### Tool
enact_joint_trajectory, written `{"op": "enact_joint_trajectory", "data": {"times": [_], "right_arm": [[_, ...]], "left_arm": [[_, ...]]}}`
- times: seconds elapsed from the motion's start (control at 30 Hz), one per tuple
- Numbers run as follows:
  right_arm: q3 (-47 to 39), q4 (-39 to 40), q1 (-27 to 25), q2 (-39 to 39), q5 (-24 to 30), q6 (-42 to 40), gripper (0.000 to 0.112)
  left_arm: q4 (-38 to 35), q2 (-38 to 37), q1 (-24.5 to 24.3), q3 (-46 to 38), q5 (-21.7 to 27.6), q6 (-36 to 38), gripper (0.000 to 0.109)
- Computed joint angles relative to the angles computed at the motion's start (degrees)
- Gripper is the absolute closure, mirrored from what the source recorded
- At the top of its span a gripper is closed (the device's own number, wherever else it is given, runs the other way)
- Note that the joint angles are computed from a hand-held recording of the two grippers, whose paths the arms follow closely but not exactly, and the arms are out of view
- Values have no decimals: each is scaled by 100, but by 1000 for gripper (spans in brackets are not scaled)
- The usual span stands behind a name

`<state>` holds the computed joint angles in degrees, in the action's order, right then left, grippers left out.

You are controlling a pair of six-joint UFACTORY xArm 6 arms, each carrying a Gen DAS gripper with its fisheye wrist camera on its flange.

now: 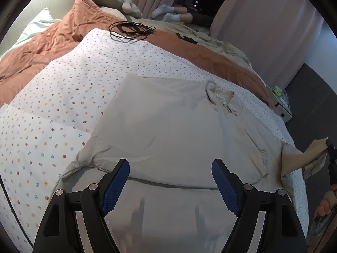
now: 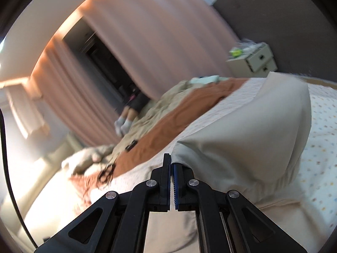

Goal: Fold large clothes

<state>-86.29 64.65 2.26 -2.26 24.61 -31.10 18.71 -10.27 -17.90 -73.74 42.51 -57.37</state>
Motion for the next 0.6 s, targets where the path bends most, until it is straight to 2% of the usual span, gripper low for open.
{"op": "enact_joint_trajectory", "data": {"times": [0.27,0.3,0.47,0.5,0.57,0.6], "right_arm": [[-155,-758,1019,324,-227,233,109],[-131,-902,1101,359,-156,330,109],[-437,-2453,1304,1025,788,1827,105],[-590,-2841,1298,1197,1148,2176,101],[-857,-2972,1236,1426,1743,2459,68],[-890,-2891,1195,1454,1874,2498,61]], "left_arm": [[-271,-131,202,141,-57,240,27],[-258,-130,225,128,-11,266,27],[-182,-156,294,127,159,276,27],[-194,-166,305,137,163,273,27],[-226,-197,323,173,133,260,27],[-229,-208,324,182,124,252,27]]}}
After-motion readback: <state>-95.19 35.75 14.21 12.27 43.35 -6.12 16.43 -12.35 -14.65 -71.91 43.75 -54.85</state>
